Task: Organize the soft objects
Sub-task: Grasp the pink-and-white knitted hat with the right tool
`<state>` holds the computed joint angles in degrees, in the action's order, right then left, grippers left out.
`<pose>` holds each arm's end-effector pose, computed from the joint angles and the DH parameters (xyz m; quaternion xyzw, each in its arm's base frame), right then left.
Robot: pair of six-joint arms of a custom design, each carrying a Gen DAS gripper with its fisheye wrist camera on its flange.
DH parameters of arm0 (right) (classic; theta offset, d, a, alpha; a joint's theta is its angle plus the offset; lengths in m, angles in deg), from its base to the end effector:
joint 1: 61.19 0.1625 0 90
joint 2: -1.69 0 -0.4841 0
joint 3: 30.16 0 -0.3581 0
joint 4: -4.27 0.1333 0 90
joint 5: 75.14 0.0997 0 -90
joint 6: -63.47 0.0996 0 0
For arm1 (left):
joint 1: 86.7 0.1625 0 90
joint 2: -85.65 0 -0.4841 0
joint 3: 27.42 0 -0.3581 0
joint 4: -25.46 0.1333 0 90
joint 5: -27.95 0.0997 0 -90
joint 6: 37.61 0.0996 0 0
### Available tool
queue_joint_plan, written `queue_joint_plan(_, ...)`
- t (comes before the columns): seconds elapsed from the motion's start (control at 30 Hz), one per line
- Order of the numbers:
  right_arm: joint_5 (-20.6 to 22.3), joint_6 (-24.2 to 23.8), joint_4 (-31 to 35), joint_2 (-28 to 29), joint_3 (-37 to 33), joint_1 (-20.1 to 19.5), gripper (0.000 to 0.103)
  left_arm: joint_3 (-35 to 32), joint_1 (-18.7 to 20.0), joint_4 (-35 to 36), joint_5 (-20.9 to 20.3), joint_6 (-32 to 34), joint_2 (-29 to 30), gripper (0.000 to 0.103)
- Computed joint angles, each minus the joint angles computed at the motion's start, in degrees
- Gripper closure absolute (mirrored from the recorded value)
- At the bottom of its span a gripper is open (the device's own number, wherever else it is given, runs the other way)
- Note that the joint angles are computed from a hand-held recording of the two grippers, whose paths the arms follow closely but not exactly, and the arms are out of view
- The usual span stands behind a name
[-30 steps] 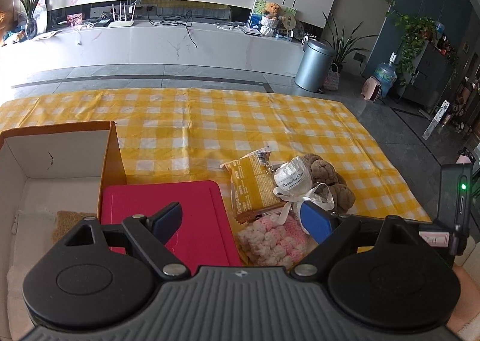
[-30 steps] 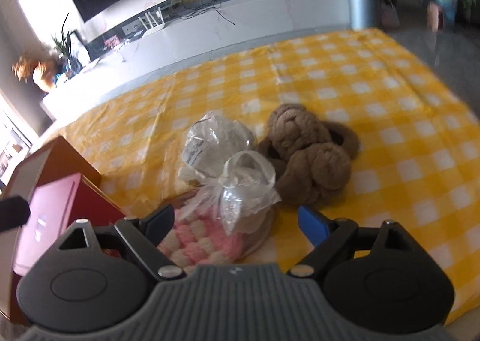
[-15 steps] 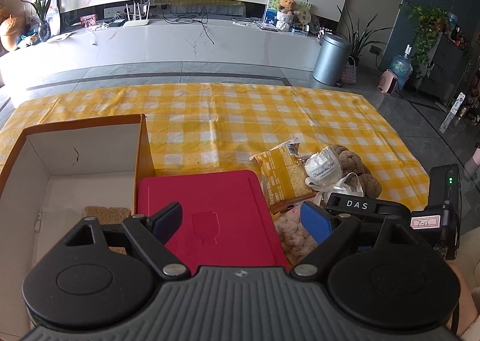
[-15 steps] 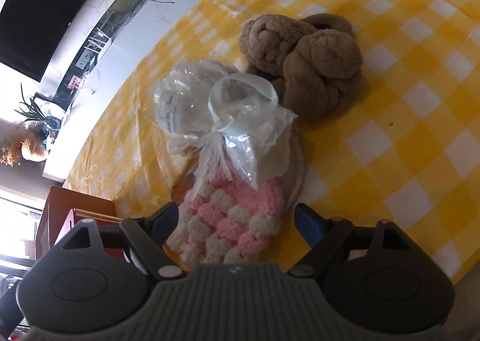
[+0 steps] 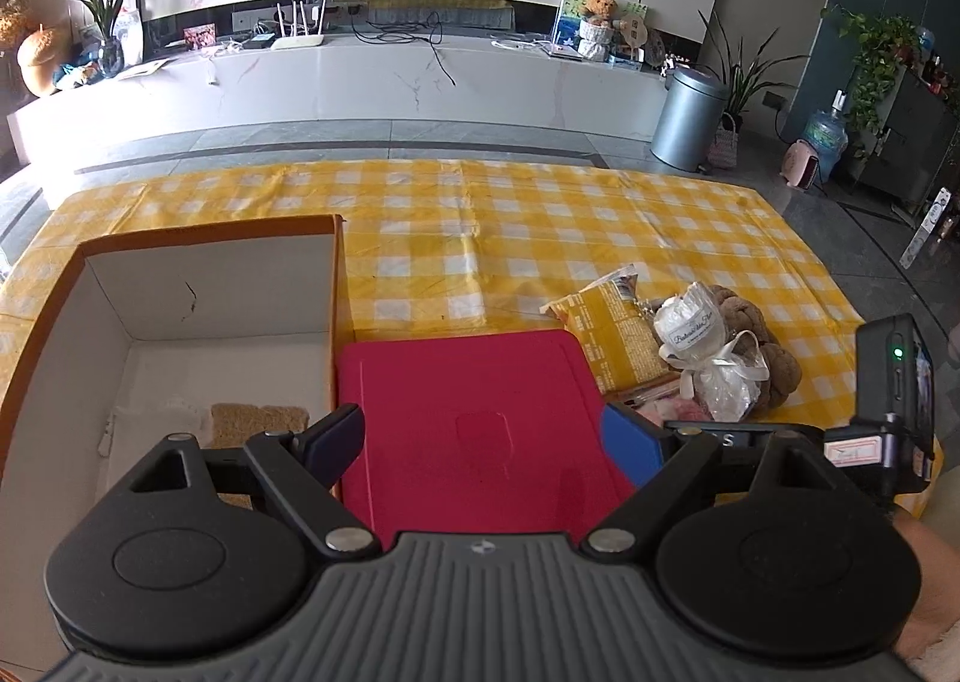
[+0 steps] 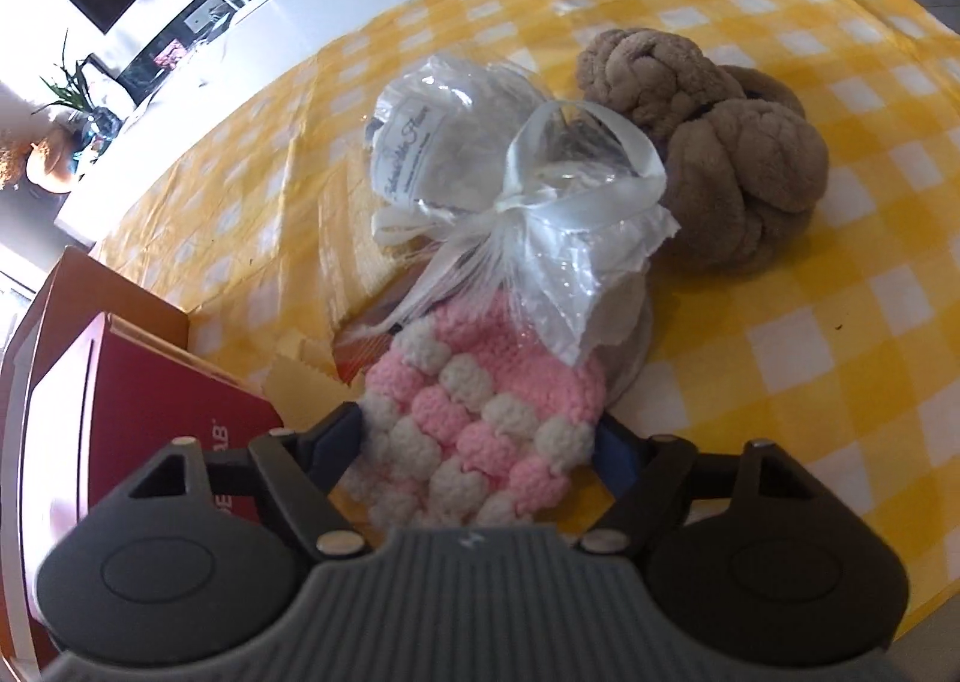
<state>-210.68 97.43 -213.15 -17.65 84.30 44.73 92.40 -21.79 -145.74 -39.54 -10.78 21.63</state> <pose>0.2097 -0.5084 -0.0395 -0.2452 -0.8578 0.3893 0.2289 -0.0749 -0.5643 0.2612 0.3802 0.8790 -0.2127 0.1937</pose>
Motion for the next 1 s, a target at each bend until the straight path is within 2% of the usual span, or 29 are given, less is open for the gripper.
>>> queue_joint_plan(0.07, -0.2, -0.8, -0.5, -1.0, 2.4, 0.4, 0.033, -0.4, 0.4, 0.5, -0.5, -0.1, -0.5, 0.000)
queue_joint_plan(0.2, -8.6, -3.2, 5.9, -2.8, 4.4, 3.8, 0.034, -1.4, 1.0, 2.5, -0.6, -0.7, -0.8, 0.000)
queue_joint_plan(0.27, -9.0, -3.6, 7.7, -3.8, 5.8, 4.1, 0.033, -1.6, 1.2, 3.1, -1.1, 0.1, -0.9, 0.000)
queue_joint_plan(0.4, -6.7, 6.3, 12.5, -5.9, 7.9, 1.8, 0.026, -1.6, 1.1, 3.6, -1.4, 0.5, -0.9, 0.000)
queue_joint_plan(0.43, -5.2, 7.1, 11.1, -6.0, 8.3, 1.1, 0.025, -1.8, 1.1, 3.9, -1.5, 0.3, -0.8, 0.000)
queue_joint_plan(0.5, -3.4, 7.2, 6.7, -5.4, 8.8, 0.3, 0.017, -2.1, 1.2, 4.6, -1.7, 0.1, -0.8, 0.000)
queue_joint_plan(0.67, -4.0, 13.0, 6.3, -5.0, 8.5, -0.1, 0.012, -1.7, 1.2, 4.7, -1.8, 0.6, -0.9, 0.000)
queue_joint_plan(0.7, -5.1, 15.6, 8.1, -5.0, 7.9, 0.2, 0.012, -1.6, 1.2, 4.7, -2.0, 0.9, -1.0, 0.000)
queue_joint_plan(0.8, -7.8, 14.8, 14.4, -4.8, 5.1, 0.8, 0.010, -1.0, 0.7, 4.8, -1.8, 1.0, -1.0, 0.000)
queue_joint_plan(0.93, -13.0, 12.1, 23.3, -3.7, 2.1, 2.0, 0.013, 0.0, -0.2, 4.5, -1.2, 1.5, -1.2, 0.000)
queue_joint_plan(1.0, -14.4, 10.2, 22.8, -3.6, 2.6, 2.8, 0.028, 0.4, -0.4, 4.5, -1.7, 2.0, -1.5, 0.000)
